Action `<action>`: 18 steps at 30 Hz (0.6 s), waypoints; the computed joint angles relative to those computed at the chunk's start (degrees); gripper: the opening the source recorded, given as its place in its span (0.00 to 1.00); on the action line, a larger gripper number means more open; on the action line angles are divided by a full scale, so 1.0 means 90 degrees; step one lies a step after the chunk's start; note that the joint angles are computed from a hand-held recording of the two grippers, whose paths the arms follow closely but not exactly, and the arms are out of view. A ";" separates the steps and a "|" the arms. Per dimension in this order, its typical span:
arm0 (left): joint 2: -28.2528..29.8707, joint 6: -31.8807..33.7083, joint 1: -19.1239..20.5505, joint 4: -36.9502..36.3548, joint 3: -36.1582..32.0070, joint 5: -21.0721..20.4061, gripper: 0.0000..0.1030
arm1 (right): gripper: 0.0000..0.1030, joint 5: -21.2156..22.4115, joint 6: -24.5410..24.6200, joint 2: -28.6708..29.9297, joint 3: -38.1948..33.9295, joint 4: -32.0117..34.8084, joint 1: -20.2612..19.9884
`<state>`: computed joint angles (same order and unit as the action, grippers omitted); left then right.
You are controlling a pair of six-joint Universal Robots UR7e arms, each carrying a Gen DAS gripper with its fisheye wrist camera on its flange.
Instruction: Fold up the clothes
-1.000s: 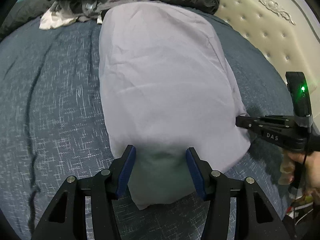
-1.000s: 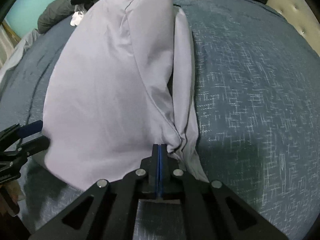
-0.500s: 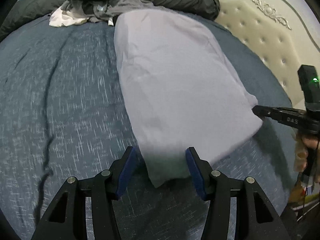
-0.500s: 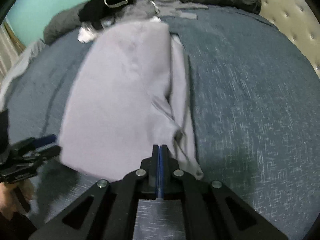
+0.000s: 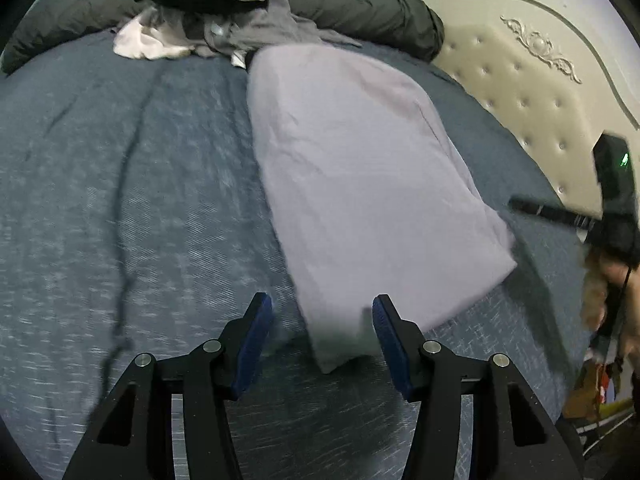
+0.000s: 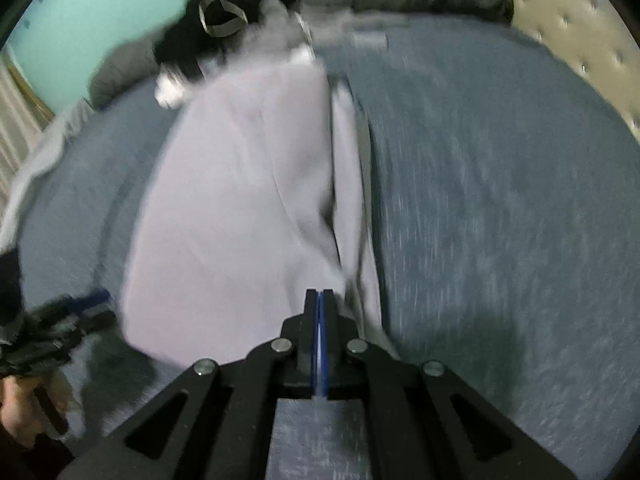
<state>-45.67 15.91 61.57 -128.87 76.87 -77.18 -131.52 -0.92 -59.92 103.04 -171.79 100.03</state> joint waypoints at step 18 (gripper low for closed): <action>0.0282 -0.0121 0.0467 0.0527 -0.0916 -0.0164 0.55 | 0.19 -0.0022 -0.0521 0.1933 -0.4043 0.2223 -0.0355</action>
